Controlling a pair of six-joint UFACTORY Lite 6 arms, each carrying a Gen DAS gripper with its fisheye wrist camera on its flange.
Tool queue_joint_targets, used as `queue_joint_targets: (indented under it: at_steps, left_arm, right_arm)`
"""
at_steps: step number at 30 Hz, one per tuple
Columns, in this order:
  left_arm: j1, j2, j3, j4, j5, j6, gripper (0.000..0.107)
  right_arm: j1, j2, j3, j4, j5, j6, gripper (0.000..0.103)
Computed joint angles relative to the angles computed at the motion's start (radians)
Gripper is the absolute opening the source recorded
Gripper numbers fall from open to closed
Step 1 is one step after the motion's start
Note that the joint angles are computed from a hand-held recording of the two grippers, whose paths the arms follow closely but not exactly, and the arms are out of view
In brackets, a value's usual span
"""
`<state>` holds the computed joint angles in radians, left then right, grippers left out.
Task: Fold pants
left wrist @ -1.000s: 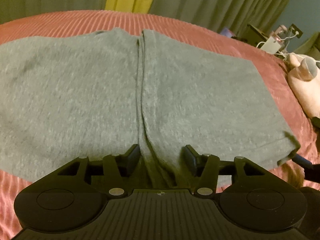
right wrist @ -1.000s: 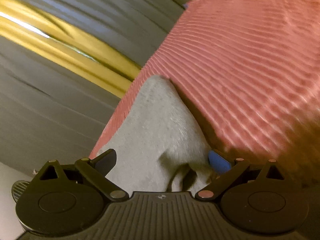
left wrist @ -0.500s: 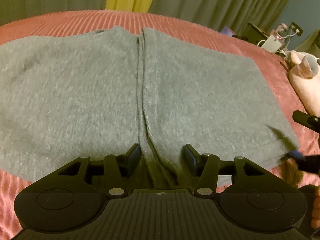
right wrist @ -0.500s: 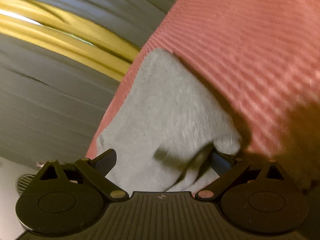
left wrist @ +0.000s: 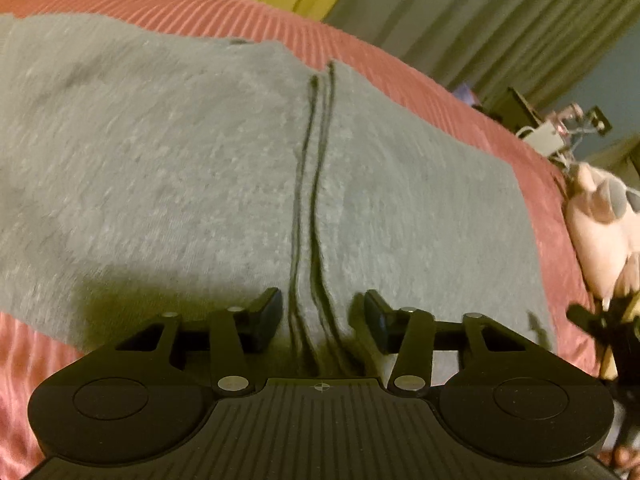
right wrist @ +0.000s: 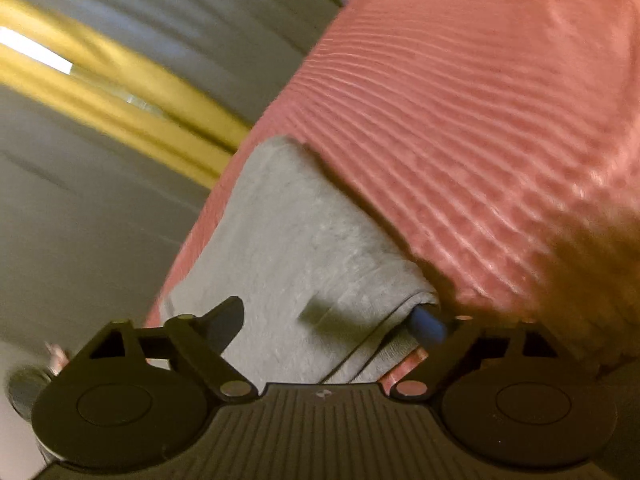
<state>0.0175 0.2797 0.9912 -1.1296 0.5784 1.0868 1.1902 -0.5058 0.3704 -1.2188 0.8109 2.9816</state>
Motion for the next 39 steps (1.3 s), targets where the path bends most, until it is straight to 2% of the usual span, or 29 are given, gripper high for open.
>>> queue_joint_targets:
  at_steps: [3, 8, 9, 10, 12, 16, 19, 22, 25, 27, 35, 39]
  left_arm:
    - [0.01, -0.01, -0.008, 0.006, -0.004, -0.012, 0.043]
    - [-0.012, -0.033, -0.026, 0.014, -0.026, 0.008, 0.045]
    - [-0.013, -0.028, -0.017, 0.021, -0.011, 0.003, 0.045]
    - [-0.011, -0.024, -0.015, 0.017, 0.004, 0.011, 0.045]
    - [-0.019, -0.015, -0.008, 0.018, 0.003, 0.014, 0.044]
    - [-0.026, 0.002, 0.006, 0.024, -0.015, 0.005, 0.026]
    - [-0.036, -0.019, -0.009, 0.017, -0.03, 0.011, 0.021]
    - [-0.053, -0.061, -0.041, -0.001, -0.062, 0.038, 0.019]
    - [-0.069, -0.078, -0.052, 0.003, -0.093, 0.039, 0.019]
    - [-0.078, -0.084, -0.055, 0.006, -0.109, 0.036, 0.018]
    - [-0.078, -0.132, -0.084, -0.059, -0.14, 0.081, 0.018]
    - [-0.107, -0.074, -0.036, 0.088, -0.158, -0.073, 0.022]
  right_arm:
    - [0.058, 0.067, 0.115, 0.084, 0.083, -0.187, 0.09]
    - [0.148, 0.193, 0.279, 0.153, 0.316, -0.381, 0.09]
    - [0.137, 0.216, 0.293, 0.155, 0.331, -0.408, 0.094]
    - [0.091, 0.235, 0.284, 0.136, 0.305, -0.428, 0.098]
    - [0.035, 0.285, 0.282, 0.123, 0.245, -0.466, 0.098]
    - [-0.044, 0.364, 0.309, 0.121, 0.117, -0.522, 0.098]
    - [-0.047, 0.422, 0.345, 0.071, 0.123, -0.512, 0.098]
    - [-0.049, 0.496, 0.392, 0.062, 0.14, -0.558, 0.099]
    - [-0.146, 0.599, 0.487, 0.229, 0.051, -0.754, 0.099]
    - [-0.179, 0.634, 0.52, 0.285, 0.034, -0.822, 0.099]
    - [-0.159, 0.577, 0.464, 0.252, 0.033, -0.739, 0.099]
    - [-0.175, 0.585, 0.471, 0.288, 0.004, -0.769, 0.099]
